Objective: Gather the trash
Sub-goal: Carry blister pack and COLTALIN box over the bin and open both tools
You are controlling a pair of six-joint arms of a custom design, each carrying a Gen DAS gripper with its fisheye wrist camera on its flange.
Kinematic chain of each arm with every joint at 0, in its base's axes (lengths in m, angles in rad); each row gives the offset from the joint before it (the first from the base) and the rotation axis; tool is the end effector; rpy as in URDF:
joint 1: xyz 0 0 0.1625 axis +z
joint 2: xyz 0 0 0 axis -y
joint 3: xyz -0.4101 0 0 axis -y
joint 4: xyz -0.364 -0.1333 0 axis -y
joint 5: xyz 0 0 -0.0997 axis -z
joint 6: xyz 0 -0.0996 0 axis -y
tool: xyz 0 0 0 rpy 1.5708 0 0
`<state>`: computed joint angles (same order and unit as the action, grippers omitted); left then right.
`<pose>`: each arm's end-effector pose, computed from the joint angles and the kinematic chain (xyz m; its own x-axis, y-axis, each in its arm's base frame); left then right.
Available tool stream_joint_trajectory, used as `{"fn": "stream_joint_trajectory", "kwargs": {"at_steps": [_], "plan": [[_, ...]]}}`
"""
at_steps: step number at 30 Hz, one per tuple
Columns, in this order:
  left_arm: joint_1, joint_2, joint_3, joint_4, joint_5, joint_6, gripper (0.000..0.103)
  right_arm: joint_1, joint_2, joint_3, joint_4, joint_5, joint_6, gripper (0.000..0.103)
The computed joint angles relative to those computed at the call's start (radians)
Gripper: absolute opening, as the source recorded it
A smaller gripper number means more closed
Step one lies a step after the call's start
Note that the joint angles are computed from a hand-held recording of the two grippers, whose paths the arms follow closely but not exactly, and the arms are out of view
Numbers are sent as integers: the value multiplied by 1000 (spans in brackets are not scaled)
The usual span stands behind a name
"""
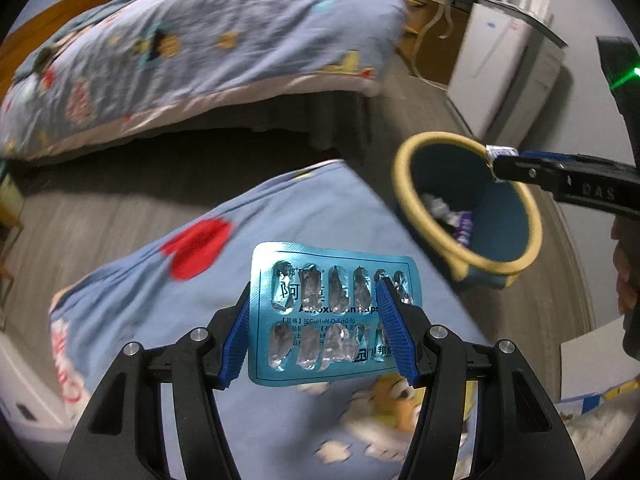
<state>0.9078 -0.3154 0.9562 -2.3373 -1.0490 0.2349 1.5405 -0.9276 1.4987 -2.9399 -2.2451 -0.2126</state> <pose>-0.3429 -0.7363 -0.0011 -0.5598 0.6530 -0.5101 0.7618 0.6477 -0.0068 0.0506 -0.6793 0.3110 -0.7544 0.3126 0.5771 -0.1412 0.7814 -0.6079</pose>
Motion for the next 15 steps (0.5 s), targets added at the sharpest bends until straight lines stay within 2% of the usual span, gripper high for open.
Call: {"fn": "stream_joint_trajectory", "kwargs": {"at_steps": [3,7,12,15], "plan": [[-18,49,-50,24,-25,24,61,-36,-37,28,-23,-9,45,58],[-37,115,-138,69,-53,48,61,-95,-85,61,-21,10,146,58],[-58,247,-332,140,-61,107,61,-155,-114,83,7,35,296,58],[-69,332,-458,187,-56,143,61,-167,-113,82,20,51,316,58]]}}
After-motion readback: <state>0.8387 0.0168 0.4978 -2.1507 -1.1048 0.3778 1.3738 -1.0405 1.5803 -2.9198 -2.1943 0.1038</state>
